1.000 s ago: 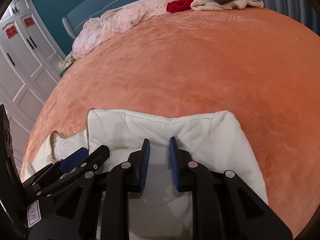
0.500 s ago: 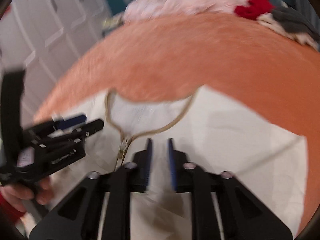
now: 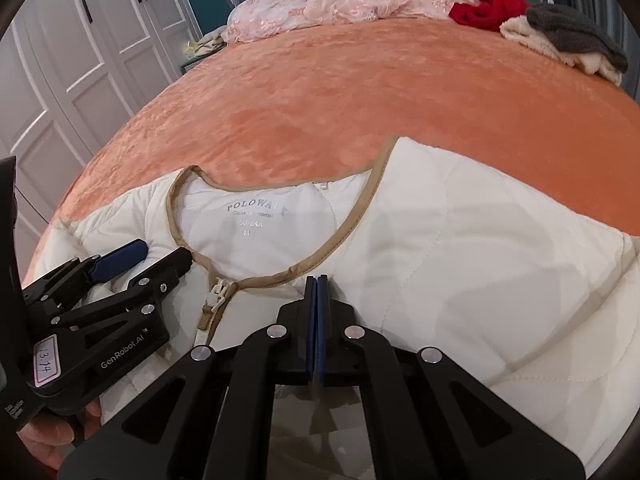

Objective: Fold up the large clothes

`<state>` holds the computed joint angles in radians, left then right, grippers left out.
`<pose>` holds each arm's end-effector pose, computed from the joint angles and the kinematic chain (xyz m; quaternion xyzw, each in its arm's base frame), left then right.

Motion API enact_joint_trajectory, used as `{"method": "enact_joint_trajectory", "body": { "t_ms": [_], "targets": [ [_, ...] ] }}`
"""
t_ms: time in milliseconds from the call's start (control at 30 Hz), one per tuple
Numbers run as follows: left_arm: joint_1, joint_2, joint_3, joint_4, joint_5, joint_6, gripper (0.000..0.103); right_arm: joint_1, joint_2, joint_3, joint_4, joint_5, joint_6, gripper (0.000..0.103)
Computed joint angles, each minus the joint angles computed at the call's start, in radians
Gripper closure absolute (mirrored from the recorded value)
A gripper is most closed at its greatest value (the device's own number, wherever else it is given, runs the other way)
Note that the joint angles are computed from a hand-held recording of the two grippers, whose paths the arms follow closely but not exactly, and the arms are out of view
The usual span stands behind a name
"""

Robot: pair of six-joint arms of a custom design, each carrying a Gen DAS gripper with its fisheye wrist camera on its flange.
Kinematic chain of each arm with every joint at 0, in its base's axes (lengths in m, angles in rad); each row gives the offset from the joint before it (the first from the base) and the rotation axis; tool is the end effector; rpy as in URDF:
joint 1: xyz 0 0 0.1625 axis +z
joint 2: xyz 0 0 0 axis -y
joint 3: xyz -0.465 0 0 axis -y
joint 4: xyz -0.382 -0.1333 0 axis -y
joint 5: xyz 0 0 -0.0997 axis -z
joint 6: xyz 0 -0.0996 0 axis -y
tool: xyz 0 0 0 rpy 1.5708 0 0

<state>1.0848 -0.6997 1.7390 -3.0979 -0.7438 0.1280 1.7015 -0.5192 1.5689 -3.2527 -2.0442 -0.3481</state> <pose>-0.1298 -0.6881 0.1198 0.1760 0.8764 -0.2870 0.3443 0.1819 -0.7091 0.0493 0.1483 -0.9149 0.2762 0.2543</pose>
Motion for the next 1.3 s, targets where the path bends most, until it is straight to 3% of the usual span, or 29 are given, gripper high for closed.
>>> {"method": "enact_joint_trajectory", "body": {
  "t_ms": [333,433,467,567,667,933,1000,1167,1300],
  "targets": [
    [-0.002,0.009,-0.009,-0.015,0.013,-0.005,0.042,-0.004,0.004,-0.003,-0.018,0.016,0.015,0.103],
    [-0.023,-0.028,0.021,0.024,0.074,-0.086,0.042,0.014,-0.013,0.039,-0.123,-0.054,0.041,0.103],
    [-0.029,-0.051,0.042,0.036,0.092,-0.132,0.042,0.021,-0.034,0.078,-0.178,-0.085,0.068,0.099],
    [-0.041,-0.163,0.167,-0.019,0.038,-0.207,0.039,0.015,-0.143,0.247,-0.289,-0.041,0.124,0.088],
    [-0.076,-0.262,0.291,-0.027,0.091,-0.252,0.034,0.015,-0.250,0.430,-0.399,-0.047,0.088,0.085],
    [-0.161,-0.530,0.540,0.183,0.107,-0.487,0.034,0.017,-0.457,0.748,-0.507,-0.099,0.088,0.066],
    [-0.191,-0.587,0.586,0.250,0.111,-0.554,0.031,0.017,-0.500,0.816,-0.506,-0.115,0.098,0.052],
    [-0.244,-0.821,0.702,0.496,0.056,-0.800,0.024,-0.042,-0.660,1.018,-0.440,-0.084,0.211,0.041],
    [-0.255,-0.999,0.754,0.677,0.005,-0.947,0.024,-0.099,-0.742,1.151,-0.409,-0.046,0.263,0.038]
  ]
}}
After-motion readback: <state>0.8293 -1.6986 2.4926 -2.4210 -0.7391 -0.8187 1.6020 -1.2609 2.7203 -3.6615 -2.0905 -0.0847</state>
